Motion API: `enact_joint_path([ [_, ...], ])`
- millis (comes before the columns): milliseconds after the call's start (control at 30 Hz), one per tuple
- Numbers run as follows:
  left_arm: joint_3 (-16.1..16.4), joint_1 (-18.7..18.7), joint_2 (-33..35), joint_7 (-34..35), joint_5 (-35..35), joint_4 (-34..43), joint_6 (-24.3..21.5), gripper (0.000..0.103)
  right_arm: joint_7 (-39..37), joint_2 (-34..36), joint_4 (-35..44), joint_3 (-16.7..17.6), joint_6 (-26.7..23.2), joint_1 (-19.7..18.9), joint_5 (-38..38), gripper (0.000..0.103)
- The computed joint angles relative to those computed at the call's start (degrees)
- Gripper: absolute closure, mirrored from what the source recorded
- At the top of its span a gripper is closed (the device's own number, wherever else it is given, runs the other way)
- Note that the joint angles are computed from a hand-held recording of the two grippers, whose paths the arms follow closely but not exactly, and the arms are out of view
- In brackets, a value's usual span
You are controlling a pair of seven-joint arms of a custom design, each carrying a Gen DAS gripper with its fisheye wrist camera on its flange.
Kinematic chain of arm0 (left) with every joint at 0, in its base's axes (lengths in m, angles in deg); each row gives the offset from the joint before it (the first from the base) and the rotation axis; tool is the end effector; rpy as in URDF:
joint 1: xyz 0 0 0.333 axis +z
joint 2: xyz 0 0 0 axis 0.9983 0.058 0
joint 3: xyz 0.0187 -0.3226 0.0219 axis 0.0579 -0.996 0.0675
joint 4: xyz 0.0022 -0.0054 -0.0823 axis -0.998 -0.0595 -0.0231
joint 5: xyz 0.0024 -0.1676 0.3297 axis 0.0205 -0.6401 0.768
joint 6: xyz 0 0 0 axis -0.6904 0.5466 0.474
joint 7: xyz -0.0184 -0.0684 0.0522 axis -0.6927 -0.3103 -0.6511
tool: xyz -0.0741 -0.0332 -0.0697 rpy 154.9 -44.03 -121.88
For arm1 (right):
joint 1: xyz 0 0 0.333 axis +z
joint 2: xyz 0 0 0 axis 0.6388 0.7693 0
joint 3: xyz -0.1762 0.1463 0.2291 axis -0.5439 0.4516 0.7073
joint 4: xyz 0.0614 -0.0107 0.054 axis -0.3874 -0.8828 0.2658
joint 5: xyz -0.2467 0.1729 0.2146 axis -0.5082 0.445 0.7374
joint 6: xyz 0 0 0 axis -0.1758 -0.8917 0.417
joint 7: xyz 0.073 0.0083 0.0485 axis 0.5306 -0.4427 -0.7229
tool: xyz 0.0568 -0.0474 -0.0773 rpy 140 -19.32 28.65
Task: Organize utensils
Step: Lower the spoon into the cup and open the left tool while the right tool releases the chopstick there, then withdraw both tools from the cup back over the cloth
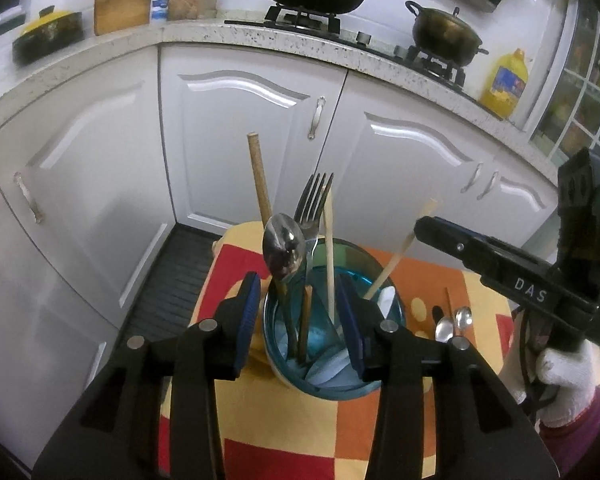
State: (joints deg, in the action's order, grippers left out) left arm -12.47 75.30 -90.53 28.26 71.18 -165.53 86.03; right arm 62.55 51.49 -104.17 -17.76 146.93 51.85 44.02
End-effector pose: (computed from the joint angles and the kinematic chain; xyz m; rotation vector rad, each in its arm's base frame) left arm 0.5065 -0.2294 0.5636 -1.9425 1.7094 -0.9155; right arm 0.5922 0.1559 0.5328 -1.8566 1.1714 -0.1467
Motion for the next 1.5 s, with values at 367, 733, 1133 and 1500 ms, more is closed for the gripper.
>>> enact_joint_path([
  [367, -1.61, -0.92, -2.48, -4.91, 4.80, -1.04, -1.01, 0.063, -0.98, -5.70, -6.56, -1.08, 0.58, 0.27, -0.52, 0.077],
  [733, -3.64, -3.06, -1.67, -9.91, 11.44, 1.04, -2.89, 0.063, -1.00, -12.64, -14.53, -2.44, 5.03, 1.41, -3.12, 0.071],
  [1133, -4.80, -5.74, 0.58, -11.60, 14.17, 4.31, -4.13, 0.063, 0.81, -18.33, -20.53, -4.45, 7.25, 0.67, -4.86, 0.069],
  [1500, -5.13, -7.86, 3.66, -10.46, 13.30, 7.27, -4.27, 0.063, 1.63, -21.96, -24.45, -6.25, 8.16, -0.75, -5.86, 0.066],
])
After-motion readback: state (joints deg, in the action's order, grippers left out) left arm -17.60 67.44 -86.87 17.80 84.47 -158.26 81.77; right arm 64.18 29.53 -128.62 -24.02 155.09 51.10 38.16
